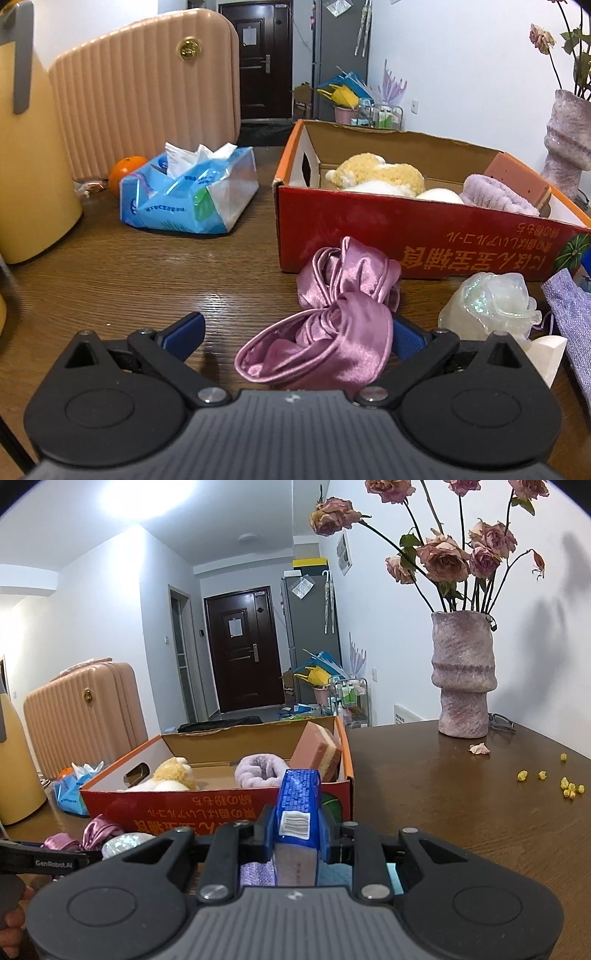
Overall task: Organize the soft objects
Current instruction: 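Lift the blue packet with the right tool while the left tool closes on the pink satin scrunchie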
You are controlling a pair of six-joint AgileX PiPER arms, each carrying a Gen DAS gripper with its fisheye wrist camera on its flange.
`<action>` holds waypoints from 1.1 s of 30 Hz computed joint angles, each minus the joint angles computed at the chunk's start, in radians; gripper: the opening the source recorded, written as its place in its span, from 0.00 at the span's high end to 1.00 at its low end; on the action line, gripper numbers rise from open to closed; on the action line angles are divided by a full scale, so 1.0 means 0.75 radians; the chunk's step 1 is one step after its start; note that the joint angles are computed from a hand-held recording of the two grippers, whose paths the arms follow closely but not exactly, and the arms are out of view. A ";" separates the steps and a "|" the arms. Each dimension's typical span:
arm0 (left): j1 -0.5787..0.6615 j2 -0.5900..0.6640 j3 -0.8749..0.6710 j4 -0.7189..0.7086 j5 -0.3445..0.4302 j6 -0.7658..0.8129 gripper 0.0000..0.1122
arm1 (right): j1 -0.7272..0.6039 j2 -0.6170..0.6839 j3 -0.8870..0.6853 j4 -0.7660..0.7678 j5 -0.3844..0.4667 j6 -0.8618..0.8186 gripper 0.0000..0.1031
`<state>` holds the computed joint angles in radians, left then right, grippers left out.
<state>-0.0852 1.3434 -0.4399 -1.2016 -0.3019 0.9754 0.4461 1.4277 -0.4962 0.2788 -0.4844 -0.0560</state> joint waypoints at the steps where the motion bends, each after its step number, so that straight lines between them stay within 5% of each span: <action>1: 0.009 0.006 -0.006 0.005 0.012 0.000 0.08 | 0.001 0.003 -0.002 0.002 0.001 -0.002 0.78; 8: 0.060 0.027 -0.029 0.001 0.089 0.016 0.08 | -0.003 0.012 -0.008 -0.002 0.004 -0.003 0.78; 26: 0.019 0.035 -0.030 -0.099 0.051 0.128 0.08 | 0.001 0.015 -0.007 0.002 0.002 -0.006 0.78; 29: 0.016 0.022 -0.020 -0.048 0.051 0.080 0.15 | 0.001 0.014 -0.007 0.002 0.003 -0.006 0.78; 33: 0.019 -0.012 0.007 0.124 0.061 -0.079 0.44 | 0.001 0.021 -0.008 -0.006 -0.002 0.000 0.78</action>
<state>-0.0712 1.3346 -0.4346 -1.1086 -0.2563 0.9159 0.4468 1.4433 -0.5019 0.2740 -0.4856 -0.0558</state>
